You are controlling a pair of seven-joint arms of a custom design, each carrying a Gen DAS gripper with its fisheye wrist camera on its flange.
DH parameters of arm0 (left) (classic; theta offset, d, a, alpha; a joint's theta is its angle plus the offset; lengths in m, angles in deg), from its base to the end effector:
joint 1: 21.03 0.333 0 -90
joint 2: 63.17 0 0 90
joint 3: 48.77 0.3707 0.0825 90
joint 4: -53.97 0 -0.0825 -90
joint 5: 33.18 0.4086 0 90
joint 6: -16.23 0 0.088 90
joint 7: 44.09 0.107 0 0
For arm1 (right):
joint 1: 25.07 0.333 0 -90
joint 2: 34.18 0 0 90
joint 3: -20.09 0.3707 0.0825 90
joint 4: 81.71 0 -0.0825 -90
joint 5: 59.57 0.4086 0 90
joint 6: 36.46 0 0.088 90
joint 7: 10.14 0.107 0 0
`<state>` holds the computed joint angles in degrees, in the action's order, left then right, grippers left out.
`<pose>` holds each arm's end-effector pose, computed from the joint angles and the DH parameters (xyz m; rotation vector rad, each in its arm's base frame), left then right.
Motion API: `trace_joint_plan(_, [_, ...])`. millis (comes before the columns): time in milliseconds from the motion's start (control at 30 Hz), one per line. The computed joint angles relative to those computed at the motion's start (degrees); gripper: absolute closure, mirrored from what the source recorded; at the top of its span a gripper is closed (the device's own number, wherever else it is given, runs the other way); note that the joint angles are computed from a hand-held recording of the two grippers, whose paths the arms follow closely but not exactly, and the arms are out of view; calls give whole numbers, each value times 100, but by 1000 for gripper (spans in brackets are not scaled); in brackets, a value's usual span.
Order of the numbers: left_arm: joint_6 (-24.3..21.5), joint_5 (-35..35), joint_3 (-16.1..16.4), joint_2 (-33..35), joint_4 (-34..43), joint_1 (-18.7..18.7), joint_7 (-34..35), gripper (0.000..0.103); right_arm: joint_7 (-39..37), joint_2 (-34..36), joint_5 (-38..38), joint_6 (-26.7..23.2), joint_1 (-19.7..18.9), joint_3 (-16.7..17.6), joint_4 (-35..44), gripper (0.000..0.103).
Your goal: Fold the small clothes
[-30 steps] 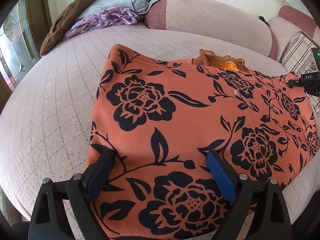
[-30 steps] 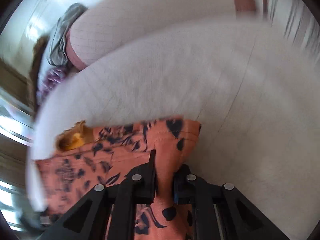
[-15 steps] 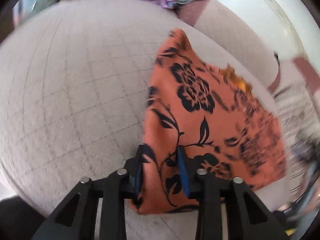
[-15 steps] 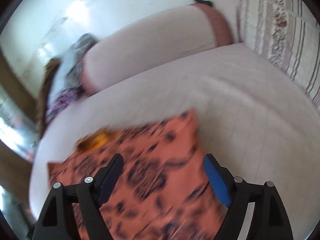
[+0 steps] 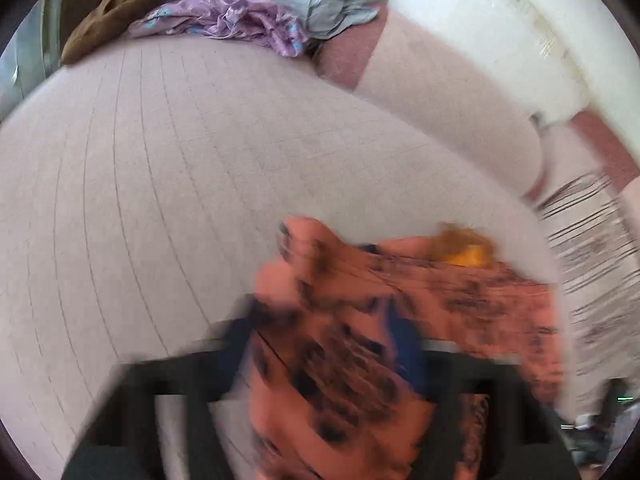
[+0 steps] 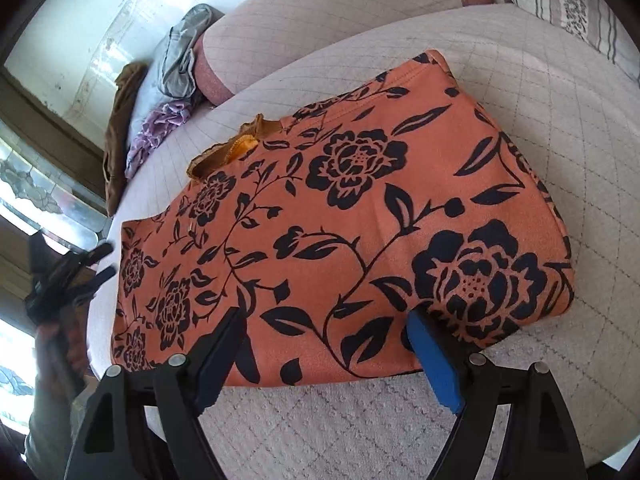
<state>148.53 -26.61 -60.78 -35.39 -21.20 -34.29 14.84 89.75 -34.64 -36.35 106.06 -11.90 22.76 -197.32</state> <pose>0.7319 -0.2972 0.5672 -2.1372 1.9409 -0.7325 0.5889 0.1652 0.5505 -1.6696 1.9601 0.0250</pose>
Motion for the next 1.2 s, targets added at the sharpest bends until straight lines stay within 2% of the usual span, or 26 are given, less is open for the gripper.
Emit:
trace_joint_plan(33, [-251,-120,-1,188,144,49,-60,94,-7,41,28,-23,-8,-10,24,18])
trace_joint_plan(67, [-183,-601,-139,223,88,297,-203,92,-30,39,79,-64,-29,-30,36,18])
trace_joint_plan(100, [205,-917,-182,138,-168,410,-184,93,-36,27,114,-78,-39,-37,36,18])
trace_joint_plan(133, [445,-917,-214,25,-359,447,-183,93,-44,16,162,-114,-52,-47,46,18])
trace_joint_plan(233, [391,-354,-28,-140,-467,185,-156,90,-53,-85,262,-270,-119,-95,65,18])
trace_joint_plan(267, [435,-204,23,-224,-566,119,-220,85,-17,-72,314,-308,-134,-104,113,18])
trace_joint_plan(300, [435,-96,59,-286,-635,76,-296,71,-28,-31,383,-345,-152,-117,212,18])
trace_joint_plan(367, [368,132,140,-395,-750,-20,-549,50,-230,107,529,-217,-178,-126,490,18])
trace_joint_plan(400, [405,146,131,-474,-865,-11,-628,49,-319,205,622,-170,-198,-132,654,18])
trace_joint_plan(533, [621,-59,-4,-907,-1418,91,-743,45,-713,1011,1493,-243,-386,-228,1654,16])
trace_joint_plan(567, [741,-92,-33,-1090,-1649,105,-754,44,-777,1427,1740,-492,-605,-148,2117,16])
trace_joint_plan(600, [861,-146,-63,-1275,-1894,140,-706,42,-647,1765,1730,-715,-641,-234,2490,16])
trace_joint_plan(633, [971,-167,-78,-1442,-2131,152,-683,41,-183,2177,1442,-960,-745,-265,2927,16])
trace_joint_plan(667, [1039,-167,-84,-1575,-2316,151,-679,37,-23,2491,1469,-1103,-1003,-96,3203,16])
trace_joint_plan(700, [1059,-173,-100,-1750,-2519,146,-644,36,-25,2627,1732,-987,-1154,-9,3279,17])
trace_joint_plan(767, [1078,-35,-104,-2061,-2867,83,-679,33,487,2462,2198,-349,-1105,-123,2941,17])
trace_joint_plan(800, [1083,53,-99,-2182,-3004,51,-739,29,367,2316,2452,-90,-1218,45,2739,16])
trace_joint_plan(867, [998,194,-110,-2262,-3078,-6,-784,29,-84,1775,2756,446,-1213,188,2074,16])
trace_joint_plan(1000, [844,383,-175,-2114,-2887,-159,-856,29,-645,570,2898,563,-949,177,687,16])
trace_joint_plan(1100, [808,267,-236,-1979,-2718,-237,-781,29,-943,-127,2938,432,-654,70,-80,16])
trace_joint_plan(1200, [660,373,-255,-1959,-2617,-345,-805,29,-1220,-275,2928,356,-391,-168,-345,16])
